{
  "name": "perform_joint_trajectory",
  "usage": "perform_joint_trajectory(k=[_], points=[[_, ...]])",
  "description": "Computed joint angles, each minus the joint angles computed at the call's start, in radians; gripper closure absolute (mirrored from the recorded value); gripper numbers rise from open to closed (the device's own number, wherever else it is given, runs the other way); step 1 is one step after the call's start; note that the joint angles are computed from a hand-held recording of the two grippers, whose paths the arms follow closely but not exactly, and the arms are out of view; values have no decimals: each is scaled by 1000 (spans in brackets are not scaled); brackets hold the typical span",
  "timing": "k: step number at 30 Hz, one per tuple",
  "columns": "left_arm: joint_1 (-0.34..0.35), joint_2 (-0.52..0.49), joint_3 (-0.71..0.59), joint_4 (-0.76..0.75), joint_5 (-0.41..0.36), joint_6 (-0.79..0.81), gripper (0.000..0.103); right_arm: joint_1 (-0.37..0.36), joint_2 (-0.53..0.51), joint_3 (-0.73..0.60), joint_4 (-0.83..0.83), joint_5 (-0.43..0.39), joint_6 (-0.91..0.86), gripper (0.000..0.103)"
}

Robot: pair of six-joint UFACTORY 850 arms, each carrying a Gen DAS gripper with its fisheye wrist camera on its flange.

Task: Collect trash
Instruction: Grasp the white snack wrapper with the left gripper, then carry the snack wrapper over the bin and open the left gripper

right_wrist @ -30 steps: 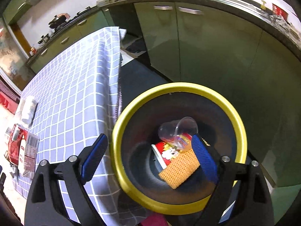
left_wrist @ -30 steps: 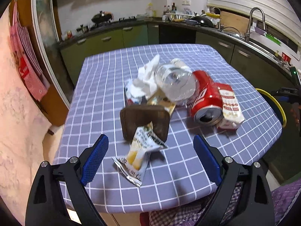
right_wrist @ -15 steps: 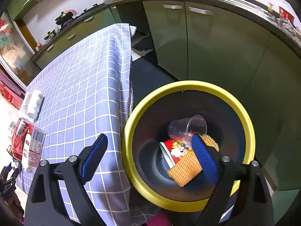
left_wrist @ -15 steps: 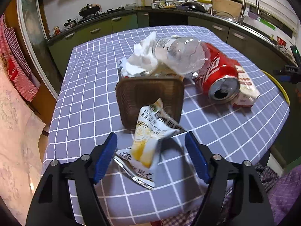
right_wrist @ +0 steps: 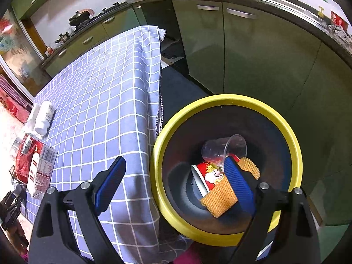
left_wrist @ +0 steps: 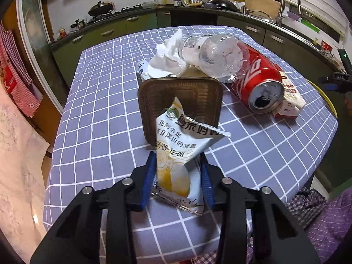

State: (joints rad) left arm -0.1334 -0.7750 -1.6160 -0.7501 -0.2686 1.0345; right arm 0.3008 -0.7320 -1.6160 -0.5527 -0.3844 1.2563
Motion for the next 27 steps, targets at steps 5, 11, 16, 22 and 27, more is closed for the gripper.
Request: perform_joint_trajectory(k=[5, 11, 16, 22, 27], points=[[-13, 52, 54, -107, -16, 119, 71, 0, 13, 17, -20, 12, 20, 17], [-49, 106, 70, -319, -80, 321, 71, -5, 59, 81, -124, 35, 137, 17], [-114, 73, -18, -429, -168, 420, 71, -13, 133, 187, -313, 38, 356, 17], [-241, -59, -254, -328, -305, 329, 71, -33, 240, 334, -515, 14, 592, 17], [-341, -224, -527, -201, -402, 191, 71, -54, 307, 434, -632, 7, 747, 17]])
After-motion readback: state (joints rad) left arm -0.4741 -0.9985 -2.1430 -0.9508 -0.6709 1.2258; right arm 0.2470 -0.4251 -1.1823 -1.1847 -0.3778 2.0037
